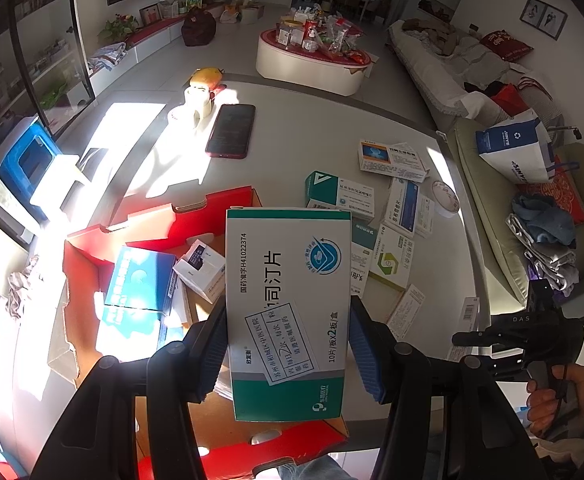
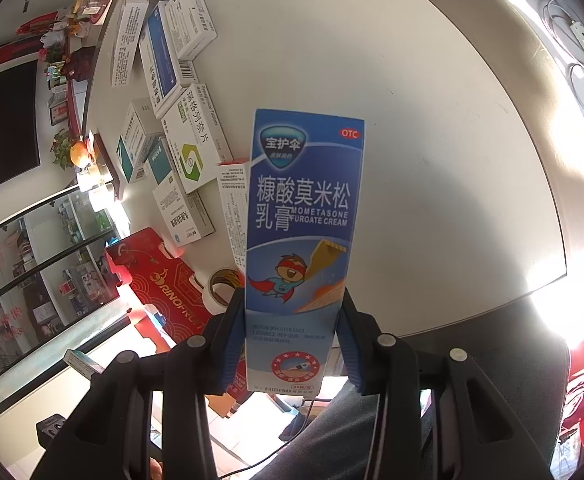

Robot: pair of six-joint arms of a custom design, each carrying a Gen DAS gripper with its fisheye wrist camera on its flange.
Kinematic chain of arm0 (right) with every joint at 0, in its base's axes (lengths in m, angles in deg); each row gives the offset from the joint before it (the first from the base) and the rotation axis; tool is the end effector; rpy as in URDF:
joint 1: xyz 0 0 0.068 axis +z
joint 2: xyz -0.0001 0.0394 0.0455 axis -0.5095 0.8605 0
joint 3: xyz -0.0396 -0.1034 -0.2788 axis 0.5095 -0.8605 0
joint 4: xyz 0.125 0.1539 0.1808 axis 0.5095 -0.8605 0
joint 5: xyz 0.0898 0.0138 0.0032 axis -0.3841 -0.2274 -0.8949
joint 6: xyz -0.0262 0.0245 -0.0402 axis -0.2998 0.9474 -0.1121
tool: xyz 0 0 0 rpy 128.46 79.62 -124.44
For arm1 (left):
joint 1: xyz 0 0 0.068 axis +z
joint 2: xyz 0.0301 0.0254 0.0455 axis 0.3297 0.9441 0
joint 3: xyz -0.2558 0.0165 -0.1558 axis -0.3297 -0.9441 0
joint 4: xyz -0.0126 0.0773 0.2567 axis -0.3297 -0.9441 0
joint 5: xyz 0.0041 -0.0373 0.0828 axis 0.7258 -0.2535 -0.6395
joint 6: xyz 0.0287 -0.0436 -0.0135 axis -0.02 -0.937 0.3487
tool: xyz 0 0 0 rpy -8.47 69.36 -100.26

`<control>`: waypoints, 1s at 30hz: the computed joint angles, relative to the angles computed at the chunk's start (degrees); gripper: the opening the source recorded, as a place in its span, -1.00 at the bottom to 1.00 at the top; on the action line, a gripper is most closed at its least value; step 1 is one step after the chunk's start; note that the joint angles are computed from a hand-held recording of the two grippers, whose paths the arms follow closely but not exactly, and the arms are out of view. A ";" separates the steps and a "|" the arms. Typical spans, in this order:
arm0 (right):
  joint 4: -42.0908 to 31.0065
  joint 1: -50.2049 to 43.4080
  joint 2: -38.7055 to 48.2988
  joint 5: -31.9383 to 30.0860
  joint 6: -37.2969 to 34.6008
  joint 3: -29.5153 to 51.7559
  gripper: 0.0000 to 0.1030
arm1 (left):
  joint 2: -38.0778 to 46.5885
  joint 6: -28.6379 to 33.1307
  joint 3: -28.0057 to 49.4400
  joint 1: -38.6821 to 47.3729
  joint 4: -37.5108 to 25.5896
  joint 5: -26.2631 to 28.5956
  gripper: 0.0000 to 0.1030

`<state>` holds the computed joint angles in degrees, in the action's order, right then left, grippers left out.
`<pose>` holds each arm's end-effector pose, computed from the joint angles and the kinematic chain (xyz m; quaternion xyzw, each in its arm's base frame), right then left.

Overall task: Organize objects
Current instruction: 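Hold the blue cream box in the right tool while the left holds the white-green box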

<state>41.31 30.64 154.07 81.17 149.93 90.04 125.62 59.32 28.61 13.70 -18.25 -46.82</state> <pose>0.1432 0.2540 0.2313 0.5581 0.7518 0.3510 0.0052 0.3397 -0.0429 0.3127 0.1541 0.9547 -0.1308 0.2184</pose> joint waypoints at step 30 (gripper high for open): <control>-0.52 -1.26 0.27 -1.26 -0.59 0.42 -0.19 | 0.24 -0.01 -0.36 -0.21 0.12 -0.60 0.17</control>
<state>40.79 29.38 154.34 79.91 149.35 90.46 125.85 59.32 28.24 13.49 -18.12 -47.42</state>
